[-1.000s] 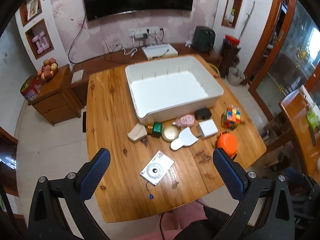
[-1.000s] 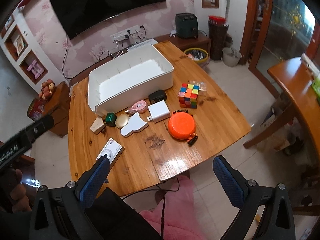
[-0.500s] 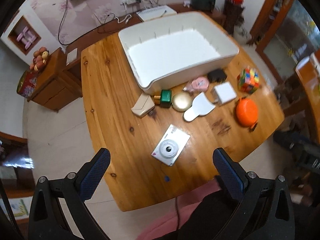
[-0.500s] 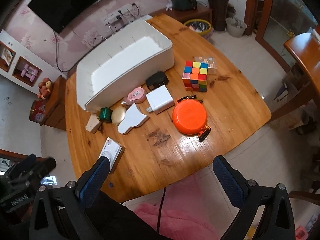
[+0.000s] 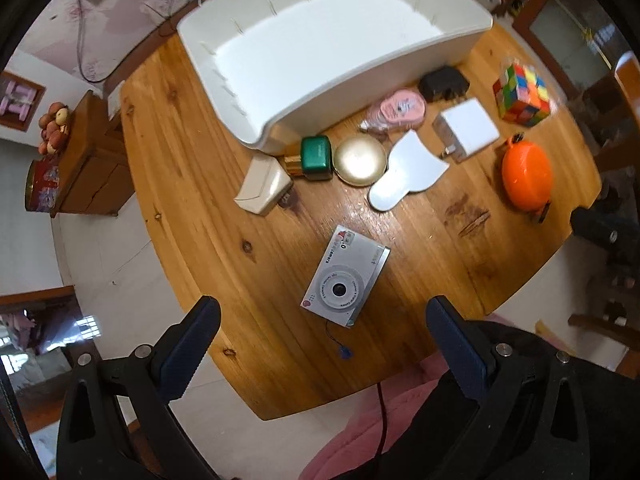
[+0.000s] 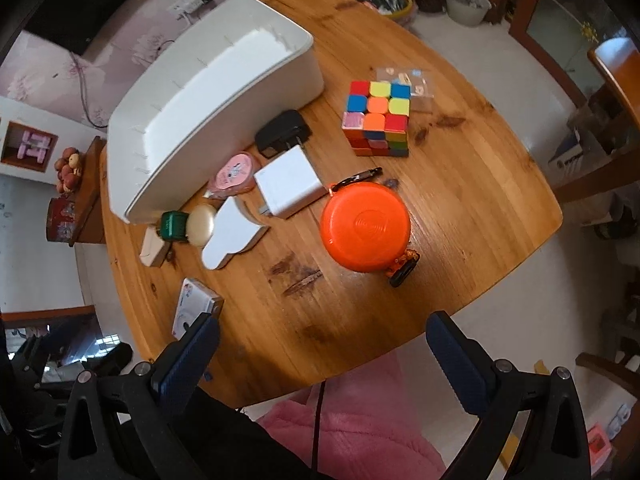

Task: Organize rigid objects
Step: 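Grasp the white lens gadget with the left gripper while the right gripper grasps the orange cable reel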

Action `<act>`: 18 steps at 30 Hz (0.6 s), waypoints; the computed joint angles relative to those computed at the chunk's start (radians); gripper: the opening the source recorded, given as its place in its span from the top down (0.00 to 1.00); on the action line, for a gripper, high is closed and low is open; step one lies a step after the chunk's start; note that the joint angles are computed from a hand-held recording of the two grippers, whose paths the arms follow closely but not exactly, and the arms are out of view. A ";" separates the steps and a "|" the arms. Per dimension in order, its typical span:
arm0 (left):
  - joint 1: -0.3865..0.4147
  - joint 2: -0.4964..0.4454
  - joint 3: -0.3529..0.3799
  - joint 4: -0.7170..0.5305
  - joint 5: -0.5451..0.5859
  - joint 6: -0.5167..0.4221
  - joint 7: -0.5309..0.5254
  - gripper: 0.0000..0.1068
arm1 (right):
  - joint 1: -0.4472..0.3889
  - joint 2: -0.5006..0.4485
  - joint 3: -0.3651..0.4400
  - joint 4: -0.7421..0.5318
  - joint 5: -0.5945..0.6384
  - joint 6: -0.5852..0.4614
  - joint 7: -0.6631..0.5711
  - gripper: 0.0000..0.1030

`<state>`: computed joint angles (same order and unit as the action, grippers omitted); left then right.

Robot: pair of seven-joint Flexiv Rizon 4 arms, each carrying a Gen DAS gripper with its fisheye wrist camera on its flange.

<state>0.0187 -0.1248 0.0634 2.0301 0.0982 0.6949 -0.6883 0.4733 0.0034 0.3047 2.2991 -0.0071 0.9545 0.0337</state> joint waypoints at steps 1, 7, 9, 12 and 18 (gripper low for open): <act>-0.004 -0.008 -0.002 -0.006 0.014 -0.004 -0.009 0.04 | -0.003 -0.007 -0.004 0.000 0.013 0.005 -0.008 0.00; -0.041 -0.091 -0.008 -0.071 0.120 -0.047 -0.094 0.04 | -0.027 -0.054 -0.022 -0.010 0.087 0.008 -0.060 0.00; -0.057 -0.127 -0.006 -0.102 0.157 -0.085 -0.133 0.04 | -0.035 -0.077 -0.026 -0.020 0.120 0.007 -0.084 0.00; -0.077 -0.169 0.000 -0.129 0.201 -0.115 -0.172 0.04 | -0.046 -0.106 -0.029 -0.031 0.151 0.008 -0.113 0.00; -0.106 -0.233 0.014 -0.159 0.269 -0.147 -0.222 0.04 | -0.067 -0.158 -0.030 -0.055 0.206 -0.003 -0.163 0.00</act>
<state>-0.0877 -0.3578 0.0773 1.8708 0.3676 0.5484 -0.9106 0.4061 -0.1551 0.2750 2.2436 0.1985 0.9515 -0.1293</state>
